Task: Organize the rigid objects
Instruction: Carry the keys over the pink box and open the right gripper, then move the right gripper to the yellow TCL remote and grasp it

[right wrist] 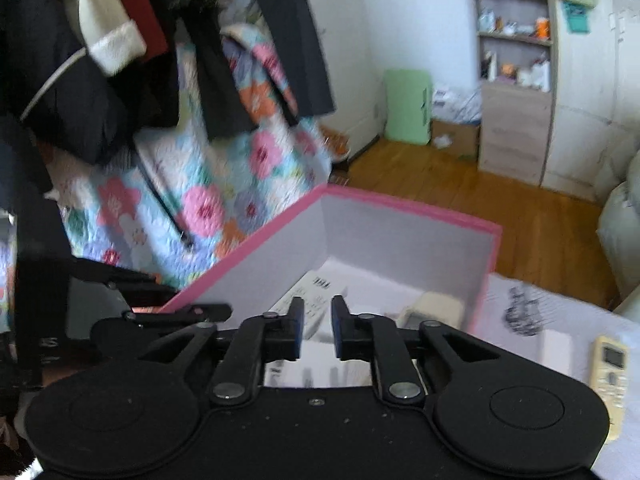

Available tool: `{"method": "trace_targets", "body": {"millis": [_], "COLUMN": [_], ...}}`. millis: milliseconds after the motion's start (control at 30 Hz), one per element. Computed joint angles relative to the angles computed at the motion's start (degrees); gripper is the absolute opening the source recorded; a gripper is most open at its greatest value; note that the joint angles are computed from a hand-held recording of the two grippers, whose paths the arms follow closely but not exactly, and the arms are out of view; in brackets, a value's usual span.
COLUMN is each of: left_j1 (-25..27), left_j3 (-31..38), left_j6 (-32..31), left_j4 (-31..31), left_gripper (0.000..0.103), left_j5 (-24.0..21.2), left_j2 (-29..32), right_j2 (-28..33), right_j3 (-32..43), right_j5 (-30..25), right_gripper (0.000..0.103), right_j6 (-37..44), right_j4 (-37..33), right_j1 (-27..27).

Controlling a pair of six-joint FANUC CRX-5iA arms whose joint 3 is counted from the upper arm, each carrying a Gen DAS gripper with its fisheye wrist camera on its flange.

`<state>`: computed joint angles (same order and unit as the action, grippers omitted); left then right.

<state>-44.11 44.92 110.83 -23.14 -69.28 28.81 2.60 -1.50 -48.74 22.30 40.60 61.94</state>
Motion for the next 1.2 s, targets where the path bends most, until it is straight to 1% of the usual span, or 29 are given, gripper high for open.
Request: {"method": "trace_targets", "body": {"millis": [67, 167, 233, 367, 433, 500, 567, 600, 667, 767, 800, 867, 933, 967, 1000, 1067, 1133, 1200], "left_j1": [0.0, 0.0, 0.0, -0.2, -0.4, -0.8, -1.3, -1.5, -1.6, -1.5, -1.5, -1.6, -1.9, -1.8, -1.7, -1.7, -1.6, -0.8], "left_j3": [0.1, 0.2, 0.3, 0.8, 1.1, 2.1, 3.3, 3.7, 3.9, 3.6, 3.5, 3.5, 3.9, 3.9, 3.9, 4.0, 4.1, 5.8], "left_j6": [0.0, 0.0, -0.4, -0.9, -1.6, -2.3, -3.2, -3.4, -3.6, -3.1, -2.9, -3.3, -3.7, -3.5, -3.3, -2.8, -2.6, -2.4], "left_j4": [-0.1, -0.3, -0.5, -1.1, -1.6, -2.3, -3.4, -3.8, -3.9, -3.6, -3.6, -3.8, -4.4, -4.3, -4.2, -4.2, -4.1, -1.9], "left_gripper": [0.006, 0.006, 0.006, 0.006, 0.007, 0.008, 0.008, 0.009, 0.009, 0.009, 0.008, 0.009, 0.009, 0.009, 0.009, 0.009, 0.009, 0.008], "left_j5": [-0.1, -0.3, -0.5, -1.1, -1.5, -2.5, -3.6, -4.0, -4.2, -3.8, -3.7, -3.9, -4.3, -4.3, -4.2, -4.4, -4.6, -6.6], "left_j2": [0.0, 0.0, 0.0, 0.3, 0.5, 1.0, 1.7, 1.9, 2.1, 1.9, 1.8, 1.8, 2.1, 2.1, 2.0, 2.1, 2.1, 3.0], "right_j2": [-2.7, -7.5, -10.2, -14.1, -16.4, -17.3, -18.2, -18.5, -18.9, -18.9, -18.7, -17.9, -16.4, -16.0, -15.4, -13.4, -11.8, -10.7], "right_j3": [-3.0, -7.2, -9.5, -12.9, -15.3, -16.3, -17.3, -17.7, -18.5, -19.7, -20.1, -19.7, -18.1, -17.7, -17.2, -15.4, -14.8, -14.8], "right_j5": [-2.0, -7.9, -12.4, -20.7, -23.2, -24.7, -24.7, -24.1, -22.9, -19.5, -17.7, -16.6, -14.5, -12.8, -11.5, -11.4, -11.3, -9.4], "right_gripper": [0.028, 0.032, 0.039, 0.04, 0.04, 0.042, 0.045, 0.048, 0.051, 0.054, 0.054, 0.057, 0.068, 0.07, 0.071, 0.071, 0.071, 0.071], "right_j6": [-3.8, -8.3, -10.4, -12.6, -14.6, -16.0, -14.7, -13.6, -12.0, -11.8, -11.9, -12.2, -10.9, -10.1, -9.5, -7.9, -7.3, -6.9], "right_j4": [4.2, 7.7, 8.4, 7.2, 6.8, 6.4, 6.1, 5.9, 5.8, 5.1, 4.5, 3.1, 1.4, 0.8, 0.0, -2.8, -4.0, -6.1], "right_j1": [1.0, 2.8, 3.8, 4.8, 4.9, 4.8, 4.5, 4.2, 3.4, 0.8, -0.7, -2.4, -5.0, -6.3, -7.6, -10.0, -11.5, -13.7]}}
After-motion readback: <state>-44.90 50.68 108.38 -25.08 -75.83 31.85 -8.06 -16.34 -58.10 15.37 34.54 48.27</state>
